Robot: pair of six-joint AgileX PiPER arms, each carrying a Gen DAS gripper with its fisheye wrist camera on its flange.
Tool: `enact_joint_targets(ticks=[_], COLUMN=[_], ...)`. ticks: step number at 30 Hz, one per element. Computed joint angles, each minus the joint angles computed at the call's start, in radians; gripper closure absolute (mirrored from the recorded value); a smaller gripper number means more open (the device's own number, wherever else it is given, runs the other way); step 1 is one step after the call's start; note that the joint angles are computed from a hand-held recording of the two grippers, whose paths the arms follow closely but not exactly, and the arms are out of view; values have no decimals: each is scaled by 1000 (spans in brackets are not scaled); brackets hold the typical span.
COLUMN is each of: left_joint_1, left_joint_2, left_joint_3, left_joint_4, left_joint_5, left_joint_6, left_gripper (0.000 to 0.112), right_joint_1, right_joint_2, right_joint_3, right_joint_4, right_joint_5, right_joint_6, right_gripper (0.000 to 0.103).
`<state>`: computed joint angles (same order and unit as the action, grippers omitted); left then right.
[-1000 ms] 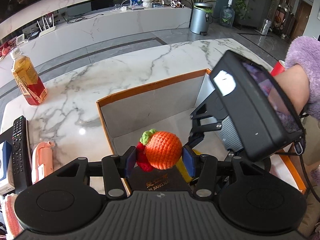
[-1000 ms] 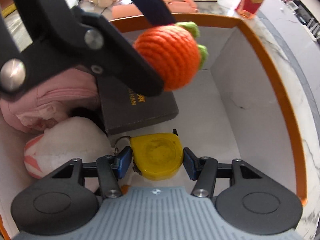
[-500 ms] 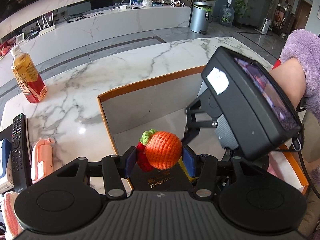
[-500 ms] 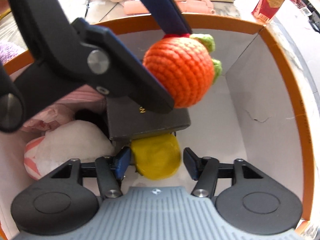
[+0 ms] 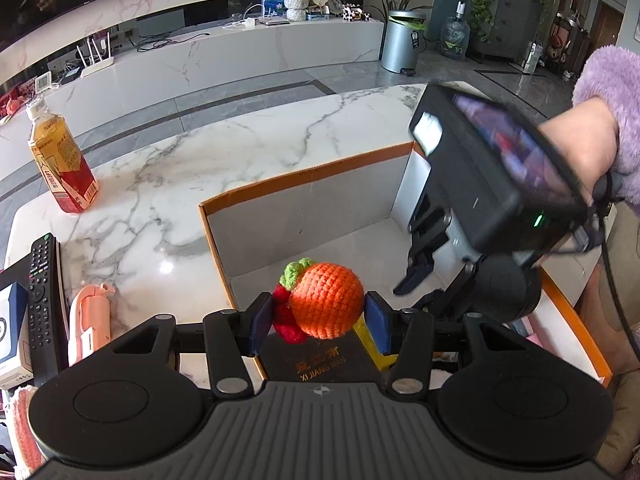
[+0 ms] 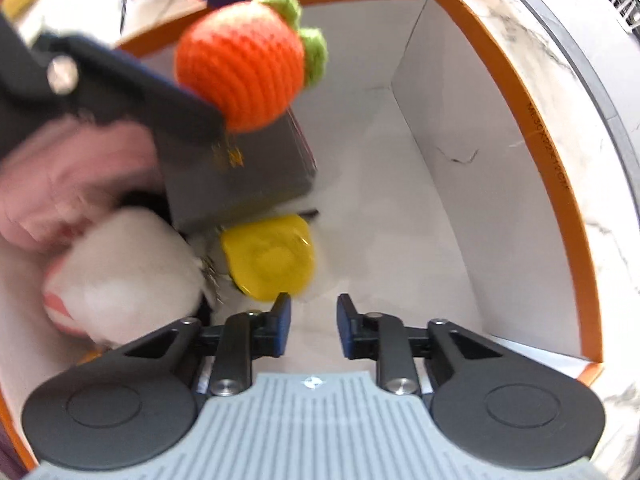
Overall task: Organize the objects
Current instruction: 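Carry the ball and tape measure into the orange box and open both tools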
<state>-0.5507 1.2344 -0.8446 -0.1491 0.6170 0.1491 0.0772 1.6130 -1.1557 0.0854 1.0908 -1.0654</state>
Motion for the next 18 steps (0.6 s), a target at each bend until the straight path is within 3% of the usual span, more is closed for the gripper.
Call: enact_joint_targets(ticks=[6,11,18], left_joint_1=[26,29,3], left_joint_2=[-6,6,5], left_joint_3=[15,12,-5], left_joint_4=[-34,-32,-62], left_joint_5=[-19,-5,11], left_joint_6=[31,44,73], left_gripper=[54,54,54], right_joint_1=[43,20,-28], right_joint_2=[0,2,-51], right_joint_3=[61,51,29], right_joint_4=[-30,51,73], right_joint_5=[-109,-95,-73], right_joint_6=[-24,-134,-161], right_gripper=[87,96,95])
